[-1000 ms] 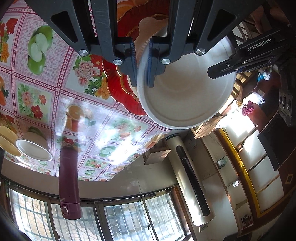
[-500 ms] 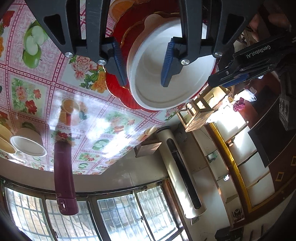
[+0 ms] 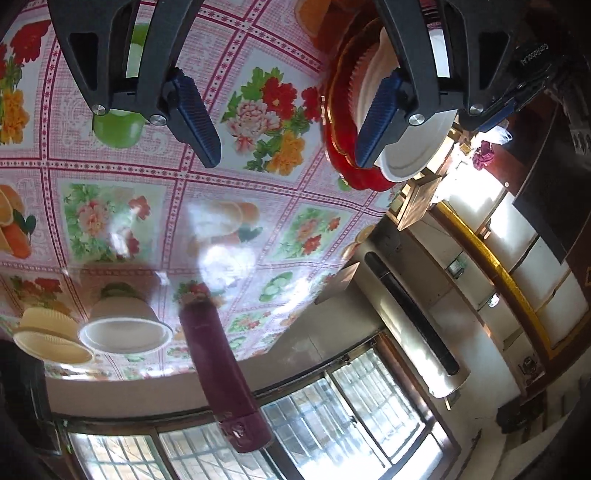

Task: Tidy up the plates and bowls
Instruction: 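Lower the white bowl into the beige bowl and open both tools, then move both tools back toward the cream plastic bowl beside the kettle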

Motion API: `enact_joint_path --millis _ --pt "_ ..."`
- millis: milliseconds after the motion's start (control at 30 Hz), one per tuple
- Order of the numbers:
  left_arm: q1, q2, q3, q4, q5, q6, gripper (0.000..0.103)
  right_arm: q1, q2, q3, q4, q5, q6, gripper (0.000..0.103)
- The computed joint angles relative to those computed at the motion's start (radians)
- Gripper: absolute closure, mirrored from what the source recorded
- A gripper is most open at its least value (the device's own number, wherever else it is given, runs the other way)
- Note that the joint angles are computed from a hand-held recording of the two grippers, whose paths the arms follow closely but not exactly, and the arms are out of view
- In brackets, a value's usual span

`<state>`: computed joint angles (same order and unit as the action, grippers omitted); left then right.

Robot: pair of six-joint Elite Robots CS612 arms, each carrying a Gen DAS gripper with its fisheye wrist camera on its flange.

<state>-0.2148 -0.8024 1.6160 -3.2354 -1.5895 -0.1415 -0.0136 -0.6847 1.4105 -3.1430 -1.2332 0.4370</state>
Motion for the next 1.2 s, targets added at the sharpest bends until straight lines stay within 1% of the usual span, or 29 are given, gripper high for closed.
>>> enact_joint_path --millis 67,133,200,267,400,500,600,633,700,733,833,900,967,1067,1200 --pt "-0.007 -0.003 -0.003 0.001 -0.018 0.005 0.024 -0.021 0.003 -0.002 0.037 0.015 0.05 0.026" --pt "-0.018 -0.006 -0.004 0.001 -0.027 0.011 0.021 -0.039 0.001 0.007 0.042 0.008 0.096 0.026" --pt "-0.032 -0.007 -0.008 0.01 -0.039 0.027 0.02 -0.054 -0.002 0.015 0.034 -0.01 0.119 0.026" --pt "-0.045 -0.006 -0.014 0.023 -0.066 0.047 0.02 -0.066 -0.007 0.023 0.022 -0.038 0.128 0.025" --pt "-0.066 0.002 -0.037 0.071 -0.158 0.072 0.019 -0.091 -0.014 0.039 0.0 -0.079 0.129 0.025" --pt "-0.086 0.013 -0.062 0.121 -0.197 0.089 0.016 -0.111 -0.017 0.052 -0.031 -0.102 0.128 0.025" --pt "-0.103 0.027 -0.095 0.164 -0.228 0.079 0.016 -0.133 -0.018 0.063 -0.068 -0.115 0.122 0.025" --pt "-0.108 0.032 -0.105 0.178 -0.234 0.078 0.014 -0.138 -0.017 0.062 -0.08 -0.118 0.128 0.025" --pt "-0.121 0.044 -0.132 0.217 -0.241 0.078 0.006 -0.155 -0.014 0.068 -0.119 -0.109 0.148 0.025" --pt "-0.127 0.051 -0.148 0.235 -0.251 0.079 0.0 -0.163 -0.013 0.072 -0.139 -0.106 0.164 0.025" --pt "-0.148 0.079 -0.196 0.268 -0.257 0.057 0.0 -0.184 -0.007 0.082 -0.196 -0.124 0.214 0.024" --pt "-0.161 0.105 -0.239 0.292 -0.274 0.029 0.0 -0.194 -0.003 0.086 -0.224 -0.144 0.243 0.024" --pt "-0.173 0.131 -0.283 0.327 -0.273 0.007 0.0 -0.201 -0.001 0.089 -0.237 -0.17 0.267 0.024" --pt "-0.187 0.168 -0.349 0.394 -0.277 -0.021 0.0 -0.216 0.005 0.086 -0.245 -0.182 0.303 0.023" --pt "-0.197 0.191 -0.385 0.432 -0.265 -0.025 0.0 -0.234 0.018 0.077 -0.261 -0.19 0.332 0.023"
